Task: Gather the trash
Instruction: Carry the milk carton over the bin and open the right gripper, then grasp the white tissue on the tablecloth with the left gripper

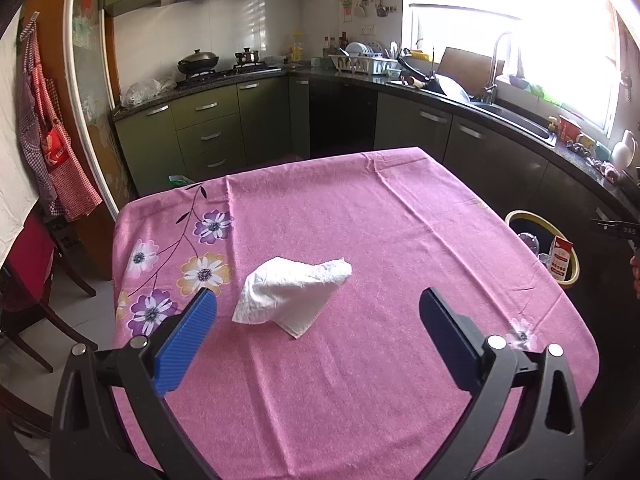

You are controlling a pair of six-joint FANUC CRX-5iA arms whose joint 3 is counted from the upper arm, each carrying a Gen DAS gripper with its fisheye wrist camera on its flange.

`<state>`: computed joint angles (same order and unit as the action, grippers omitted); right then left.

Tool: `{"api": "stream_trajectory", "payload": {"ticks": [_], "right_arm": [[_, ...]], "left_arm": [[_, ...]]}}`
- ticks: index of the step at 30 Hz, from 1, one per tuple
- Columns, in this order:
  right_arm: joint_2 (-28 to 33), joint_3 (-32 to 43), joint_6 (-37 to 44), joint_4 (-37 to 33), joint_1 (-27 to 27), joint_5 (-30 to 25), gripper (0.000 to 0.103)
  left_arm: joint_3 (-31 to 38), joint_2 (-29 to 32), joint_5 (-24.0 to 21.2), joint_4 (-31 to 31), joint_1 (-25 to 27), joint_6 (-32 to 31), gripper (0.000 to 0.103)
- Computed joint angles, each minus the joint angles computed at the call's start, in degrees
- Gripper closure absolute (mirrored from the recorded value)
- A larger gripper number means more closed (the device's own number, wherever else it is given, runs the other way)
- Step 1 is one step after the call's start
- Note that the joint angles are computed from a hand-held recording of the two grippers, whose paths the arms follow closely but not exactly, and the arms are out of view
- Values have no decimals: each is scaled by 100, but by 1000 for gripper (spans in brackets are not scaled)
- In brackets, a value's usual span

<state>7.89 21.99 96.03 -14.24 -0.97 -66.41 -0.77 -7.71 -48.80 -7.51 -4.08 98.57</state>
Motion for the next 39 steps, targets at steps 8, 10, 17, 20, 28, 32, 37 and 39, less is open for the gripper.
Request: {"api": "stream_trajectory", "payload": {"ticks": [8,10,17,20,28,32,37,39], "right_arm": [[83,32,154,-59,251,-107,26],[125,54,230,-95,269,-171,26],[164,40,279,-115,334,-203,26],[165,57,311,-134,332,-226,26],[147,34,354,-127,367,-255,26],[126,-1,391,-152,354,-246,26],[66,-85,392,-158,281,-221,26],[30,-137,379,-143,222,-204,26]], "left_arm": [[827,1128,-497,-379,40,-85,6],[891,1262,-567,-434,55,-213,6],[713,1436,-478,313,324,-1054,13],[709,1493,-569,565,400,-1231,41],[431,1312,-296,1047,480,-1522,79],[371,1145,-205,1135,383,-1650,89],[401,937,-106,1337,93,-1992,92],[503,955,-137,1535,-66,-2216,92]]}}
